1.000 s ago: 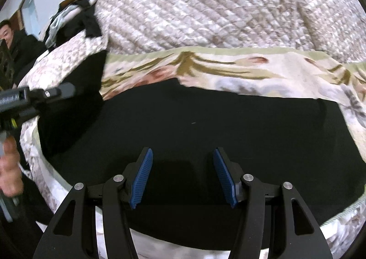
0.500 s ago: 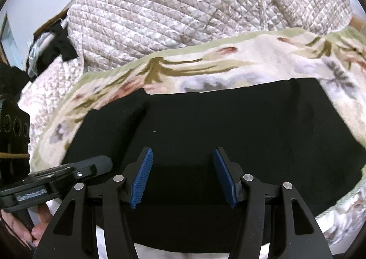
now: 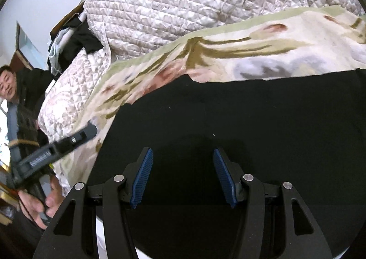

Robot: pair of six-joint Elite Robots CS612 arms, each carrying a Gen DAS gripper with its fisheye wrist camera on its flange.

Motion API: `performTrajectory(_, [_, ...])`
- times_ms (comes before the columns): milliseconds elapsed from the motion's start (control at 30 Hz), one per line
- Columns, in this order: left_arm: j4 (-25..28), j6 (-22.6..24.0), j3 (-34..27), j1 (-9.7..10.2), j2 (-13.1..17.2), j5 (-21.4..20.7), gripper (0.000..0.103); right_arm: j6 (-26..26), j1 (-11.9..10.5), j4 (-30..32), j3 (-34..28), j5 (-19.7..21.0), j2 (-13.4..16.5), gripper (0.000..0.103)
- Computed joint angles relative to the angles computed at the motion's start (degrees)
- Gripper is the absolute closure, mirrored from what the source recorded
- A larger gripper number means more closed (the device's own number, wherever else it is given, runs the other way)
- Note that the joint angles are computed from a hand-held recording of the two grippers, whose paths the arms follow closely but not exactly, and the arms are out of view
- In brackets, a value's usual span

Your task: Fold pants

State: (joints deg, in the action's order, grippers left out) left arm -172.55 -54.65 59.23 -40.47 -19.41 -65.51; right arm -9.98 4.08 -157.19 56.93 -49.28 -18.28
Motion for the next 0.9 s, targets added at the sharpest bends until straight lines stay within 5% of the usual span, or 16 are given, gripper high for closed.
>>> performTrajectory(100, [-0.29, -0.33, 0.12, -0.04, 0.15, 0.40, 0.066, 0.31, 0.17, 1.20, -1.68, 0.58, 0.88, 0.049])
performTrajectory(167, [-0.58, 0.09, -0.11, -0.13, 0.31, 0.59, 0.066, -0.47, 0.36, 2.98, -2.49, 1.07, 1.11, 0.058])
performTrajectory(233, [-0.88, 0.85, -0.38, -0.18, 0.46, 0.65, 0.066, -1.14, 0.62, 5.35, -3.24, 0.93, 1.36, 0.095])
performTrajectory(267, [-0.94, 1.11, -0.52, -0.19, 0.53, 0.60, 0.066, -1.31, 0.58, 6.07, -3.52, 1.19, 1.52, 0.099])
performTrajectory(467, [-1.74, 2.04, -1.07, -0.23, 0.87, 0.28, 0.066, 2.83, -0.41, -1.46, -0.15, 1.97, 0.16, 0.101])
performTrajectory(900, [-2.84, 4.18, -1.90, -1.03, 1.23, -1.67, 0.066, 1.65, -0.40, -3.07, 2.04, -3.20, -1.30, 0.100])
